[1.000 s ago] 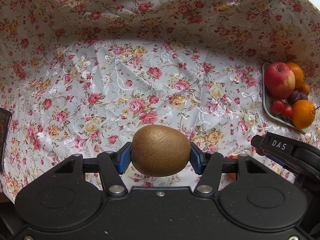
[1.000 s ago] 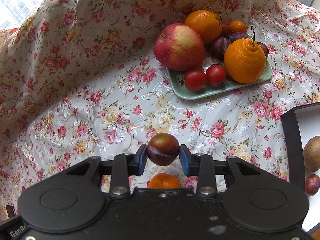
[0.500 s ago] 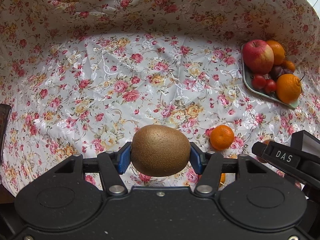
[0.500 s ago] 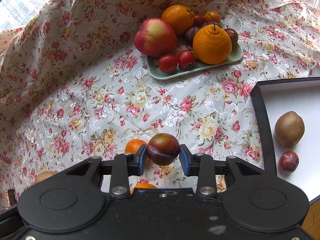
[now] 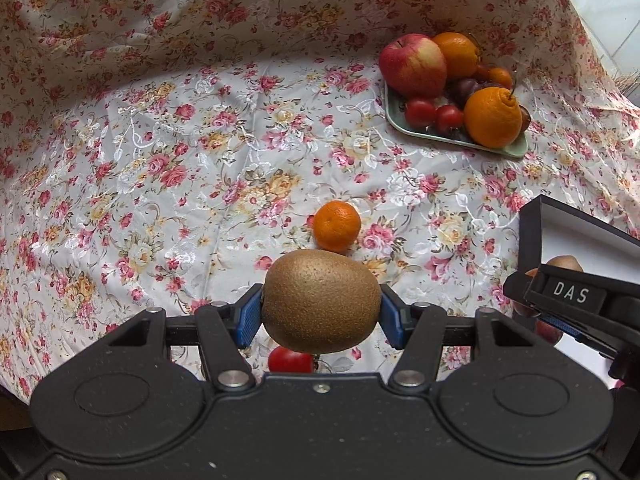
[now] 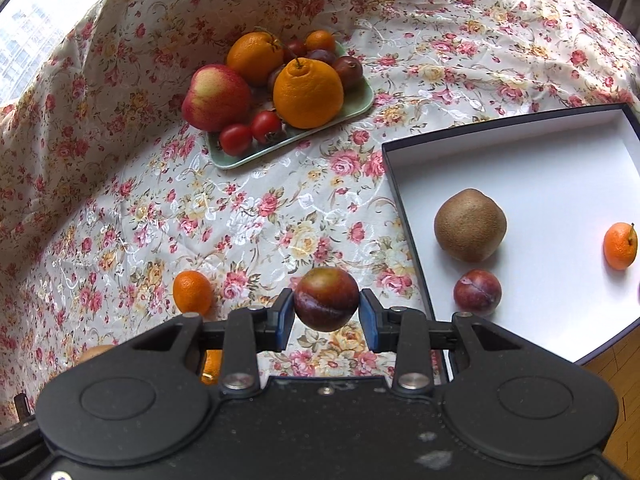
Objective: Organize fruits
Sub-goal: 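Carry the kiwi into the box with the left tool while the right tool releases the plum there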
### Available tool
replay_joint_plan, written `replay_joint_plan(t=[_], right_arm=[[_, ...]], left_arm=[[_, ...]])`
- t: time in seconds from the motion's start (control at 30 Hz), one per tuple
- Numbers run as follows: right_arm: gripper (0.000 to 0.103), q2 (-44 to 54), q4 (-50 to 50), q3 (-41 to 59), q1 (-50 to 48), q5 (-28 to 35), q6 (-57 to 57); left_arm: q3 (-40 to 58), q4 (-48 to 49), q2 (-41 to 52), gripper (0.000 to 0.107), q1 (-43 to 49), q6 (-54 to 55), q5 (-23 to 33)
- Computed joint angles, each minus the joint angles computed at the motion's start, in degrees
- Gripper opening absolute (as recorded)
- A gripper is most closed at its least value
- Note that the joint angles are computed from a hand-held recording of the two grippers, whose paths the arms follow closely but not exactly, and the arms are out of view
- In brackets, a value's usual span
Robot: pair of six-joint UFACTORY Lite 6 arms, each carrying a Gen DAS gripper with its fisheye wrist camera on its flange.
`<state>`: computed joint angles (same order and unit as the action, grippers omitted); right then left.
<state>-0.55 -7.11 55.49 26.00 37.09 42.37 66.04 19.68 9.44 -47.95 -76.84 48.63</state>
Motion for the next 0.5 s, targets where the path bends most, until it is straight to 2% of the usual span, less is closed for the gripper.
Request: replay_joint_plan(t=[0.23, 0.5], right_arm=[[0.037, -4.0, 2.4, -2.9, -13.1, 0.9, -7.0], [0.037, -6.0, 4.0, -3.8, -28.9, 1.1, -15.1]], left_arm=[[13.4, -0.1, 11.1, 0.062, -3.8, 1.0, 1.9], [33.5, -1.0, 26.5, 0.062, -8.2, 3.7, 6.1]])
